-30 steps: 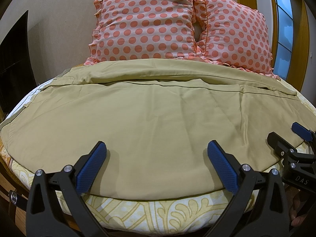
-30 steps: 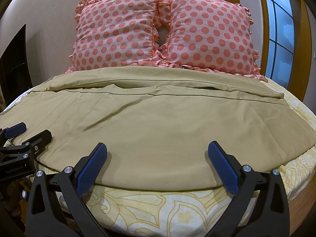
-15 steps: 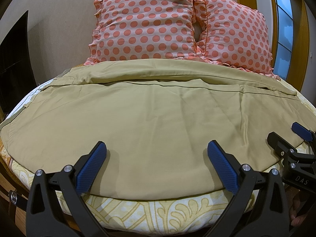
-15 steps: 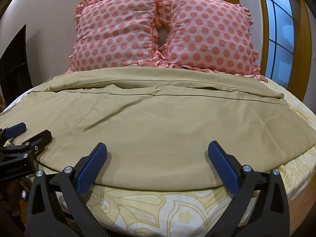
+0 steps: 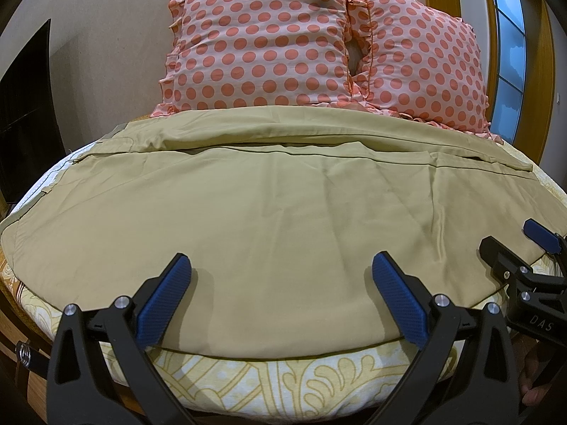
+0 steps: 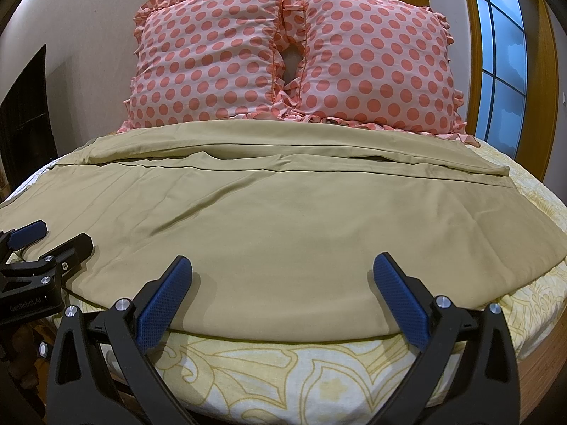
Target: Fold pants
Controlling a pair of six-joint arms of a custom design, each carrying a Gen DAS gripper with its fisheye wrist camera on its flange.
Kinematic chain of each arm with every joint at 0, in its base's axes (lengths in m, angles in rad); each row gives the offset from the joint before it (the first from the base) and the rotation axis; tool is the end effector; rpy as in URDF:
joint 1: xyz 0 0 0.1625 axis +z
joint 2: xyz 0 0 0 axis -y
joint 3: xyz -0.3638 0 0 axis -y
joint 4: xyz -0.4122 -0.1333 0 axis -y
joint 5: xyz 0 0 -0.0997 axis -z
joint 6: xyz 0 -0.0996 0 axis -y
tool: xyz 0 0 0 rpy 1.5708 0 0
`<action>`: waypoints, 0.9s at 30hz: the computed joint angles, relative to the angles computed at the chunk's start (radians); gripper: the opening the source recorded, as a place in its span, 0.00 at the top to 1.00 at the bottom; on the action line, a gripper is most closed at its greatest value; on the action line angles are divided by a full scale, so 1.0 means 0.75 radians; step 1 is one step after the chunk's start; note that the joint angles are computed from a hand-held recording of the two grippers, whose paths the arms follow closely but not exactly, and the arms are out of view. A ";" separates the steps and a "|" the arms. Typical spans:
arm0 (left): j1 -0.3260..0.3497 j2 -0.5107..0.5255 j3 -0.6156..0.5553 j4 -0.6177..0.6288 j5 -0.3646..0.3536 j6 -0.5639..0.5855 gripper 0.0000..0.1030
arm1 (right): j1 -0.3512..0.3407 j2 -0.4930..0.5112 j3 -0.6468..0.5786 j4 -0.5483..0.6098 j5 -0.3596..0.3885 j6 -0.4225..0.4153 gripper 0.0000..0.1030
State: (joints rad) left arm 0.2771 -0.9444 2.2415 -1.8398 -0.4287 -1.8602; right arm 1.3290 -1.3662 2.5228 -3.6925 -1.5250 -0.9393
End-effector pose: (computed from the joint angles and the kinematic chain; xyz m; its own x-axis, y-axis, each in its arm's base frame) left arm -0.2665 -0.3086 -0.0464 -0.6574 -0.3103 -0.6867 0.4672 0.5471 -0.6946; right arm 0.0433 -0.4004 0.1667 -0.6879 -0.3265 0.6482 -0.7096 0.4899 -0.5064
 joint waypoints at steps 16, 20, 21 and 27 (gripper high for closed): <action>0.000 0.000 0.000 0.000 0.000 0.000 0.02 | -0.003 0.001 0.002 -0.001 0.002 -0.003 0.01; 0.000 -0.001 0.002 -0.007 0.001 0.008 0.02 | 0.034 -0.084 -0.002 0.135 -0.043 0.009 0.01; 0.002 -0.005 0.007 -0.026 0.000 0.030 0.02 | 0.042 -0.112 -0.023 0.215 -0.057 0.027 0.01; 0.038 -0.118 0.022 -0.076 -0.005 0.102 0.02 | 0.099 -0.165 -0.272 0.416 -0.105 0.224 0.01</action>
State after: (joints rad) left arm 0.3057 -1.0328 2.2581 -1.8969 -0.4327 -1.7833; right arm 1.4032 -1.4902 2.3191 -3.3802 -1.6034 -0.7710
